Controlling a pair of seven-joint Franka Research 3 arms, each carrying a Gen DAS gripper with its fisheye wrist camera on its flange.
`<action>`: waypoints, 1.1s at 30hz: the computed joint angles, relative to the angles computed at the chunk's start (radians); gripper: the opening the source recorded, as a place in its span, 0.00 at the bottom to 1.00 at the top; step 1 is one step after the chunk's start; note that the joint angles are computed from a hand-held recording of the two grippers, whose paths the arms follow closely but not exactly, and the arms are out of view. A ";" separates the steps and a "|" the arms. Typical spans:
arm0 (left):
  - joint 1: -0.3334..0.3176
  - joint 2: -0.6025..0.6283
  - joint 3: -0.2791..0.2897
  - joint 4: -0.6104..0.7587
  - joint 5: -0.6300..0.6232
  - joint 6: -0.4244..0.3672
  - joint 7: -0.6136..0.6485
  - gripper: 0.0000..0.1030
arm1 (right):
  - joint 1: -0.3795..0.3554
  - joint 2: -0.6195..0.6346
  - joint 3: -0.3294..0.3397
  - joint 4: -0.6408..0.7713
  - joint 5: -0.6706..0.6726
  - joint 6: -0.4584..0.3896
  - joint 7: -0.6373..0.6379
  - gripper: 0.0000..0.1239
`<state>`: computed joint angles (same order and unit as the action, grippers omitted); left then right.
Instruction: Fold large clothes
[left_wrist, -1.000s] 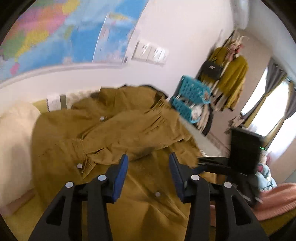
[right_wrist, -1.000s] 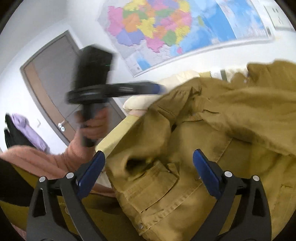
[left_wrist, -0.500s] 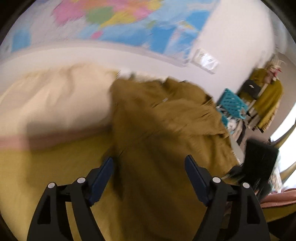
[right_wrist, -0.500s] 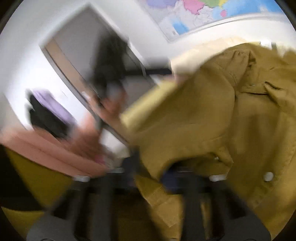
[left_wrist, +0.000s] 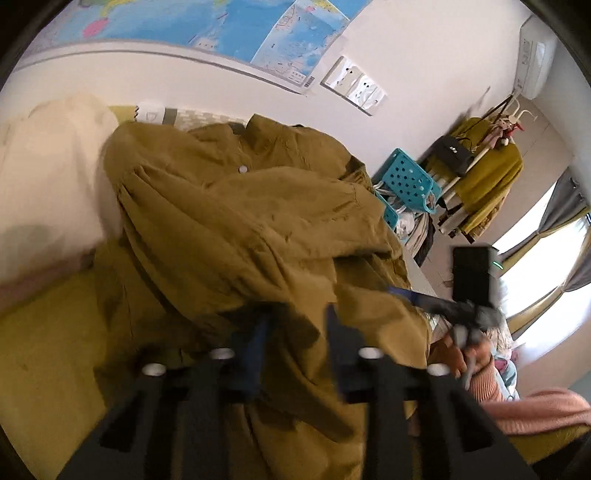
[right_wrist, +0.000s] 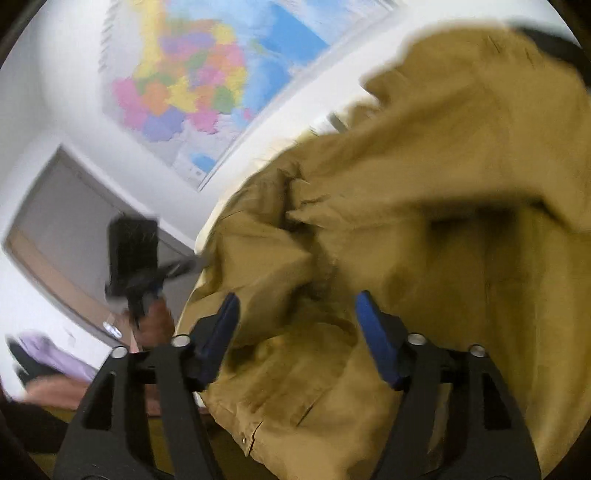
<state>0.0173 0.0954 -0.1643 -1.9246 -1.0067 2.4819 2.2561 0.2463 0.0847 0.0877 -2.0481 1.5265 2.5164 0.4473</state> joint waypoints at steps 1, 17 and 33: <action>0.004 0.005 -0.001 0.016 -0.024 -0.009 0.020 0.20 | 0.015 -0.035 0.013 -0.020 0.013 0.030 -0.079 0.69; 0.037 0.182 -0.104 0.296 0.122 -0.014 -0.046 0.26 | 0.055 0.002 0.067 0.062 -0.221 0.136 -0.095 0.10; -0.029 0.125 0.021 0.042 0.676 0.216 -0.410 0.68 | -0.169 0.130 0.000 0.181 -0.103 0.028 0.226 0.78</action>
